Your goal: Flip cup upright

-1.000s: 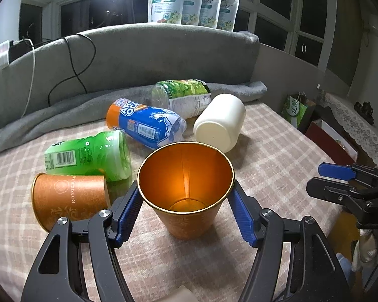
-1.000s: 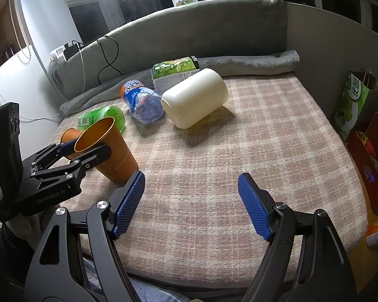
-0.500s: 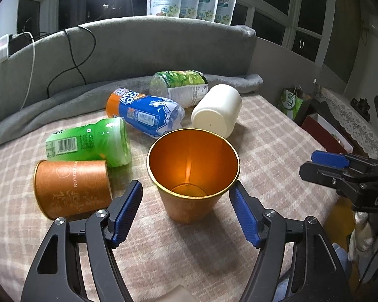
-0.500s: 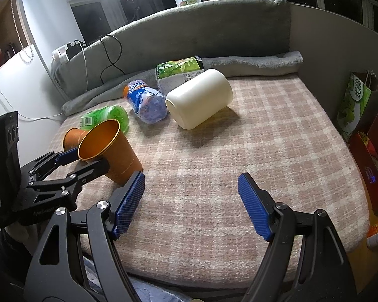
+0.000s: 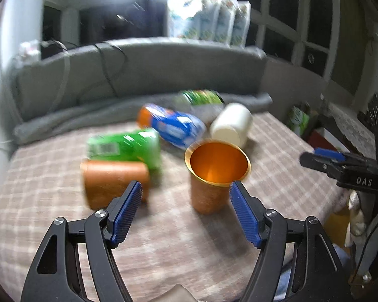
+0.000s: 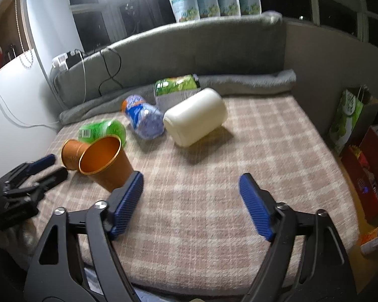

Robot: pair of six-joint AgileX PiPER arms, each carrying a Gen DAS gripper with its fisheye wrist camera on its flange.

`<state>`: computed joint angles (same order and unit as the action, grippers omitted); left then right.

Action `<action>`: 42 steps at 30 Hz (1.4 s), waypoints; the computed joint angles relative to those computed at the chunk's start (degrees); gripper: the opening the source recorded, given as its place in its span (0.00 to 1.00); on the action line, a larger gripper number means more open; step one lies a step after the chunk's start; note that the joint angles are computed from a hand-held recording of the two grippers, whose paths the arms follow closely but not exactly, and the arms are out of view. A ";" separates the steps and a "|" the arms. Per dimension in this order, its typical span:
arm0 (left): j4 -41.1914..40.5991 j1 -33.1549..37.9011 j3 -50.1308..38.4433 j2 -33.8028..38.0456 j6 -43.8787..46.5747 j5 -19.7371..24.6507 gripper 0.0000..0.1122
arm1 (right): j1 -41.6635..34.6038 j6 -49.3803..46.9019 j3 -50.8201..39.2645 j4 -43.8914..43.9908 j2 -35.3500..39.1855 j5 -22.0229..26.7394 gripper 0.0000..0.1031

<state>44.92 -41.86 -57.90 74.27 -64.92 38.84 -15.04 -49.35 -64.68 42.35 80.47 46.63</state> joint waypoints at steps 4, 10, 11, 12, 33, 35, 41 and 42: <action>16.24 -6.34 1.60 -3.00 -15.41 9.66 0.73 | -0.28 -1.94 0.92 3.02 -1.83 -2.53 0.86; 27.94 -11.75 1.49 -4.76 -24.02 20.25 0.75 | 1.08 -5.25 2.96 7.63 -5.05 -8.52 0.92; 28.81 -12.13 1.31 -4.82 -24.56 21.30 0.75 | 1.57 -5.46 3.26 8.05 -5.59 -9.57 0.92; 29.61 -12.32 1.26 -4.99 -25.12 21.88 0.75 | 1.99 -5.57 3.49 8.36 -6.01 -10.53 0.92; 34.00 -16.18 1.33 -6.69 -29.36 30.23 0.92 | 8.66 -8.40 6.99 11.67 -10.73 -24.23 1.00; 33.75 -16.05 1.26 -6.67 -29.26 30.12 0.92 | 8.70 -8.34 6.98 11.69 -10.69 -24.43 1.00; 32.53 -15.02 1.34 -6.93 -28.85 28.68 0.92 | 8.90 -7.05 6.82 10.35 -10.77 -25.10 1.00; 32.38 -14.92 1.36 -6.96 -28.80 28.54 0.92 | 9.08 -6.73 6.88 10.01 -10.79 -25.38 1.00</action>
<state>77.30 -56.78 -56.53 67.30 -93.72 67.38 -5.96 -56.08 -57.80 52.36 69.69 21.25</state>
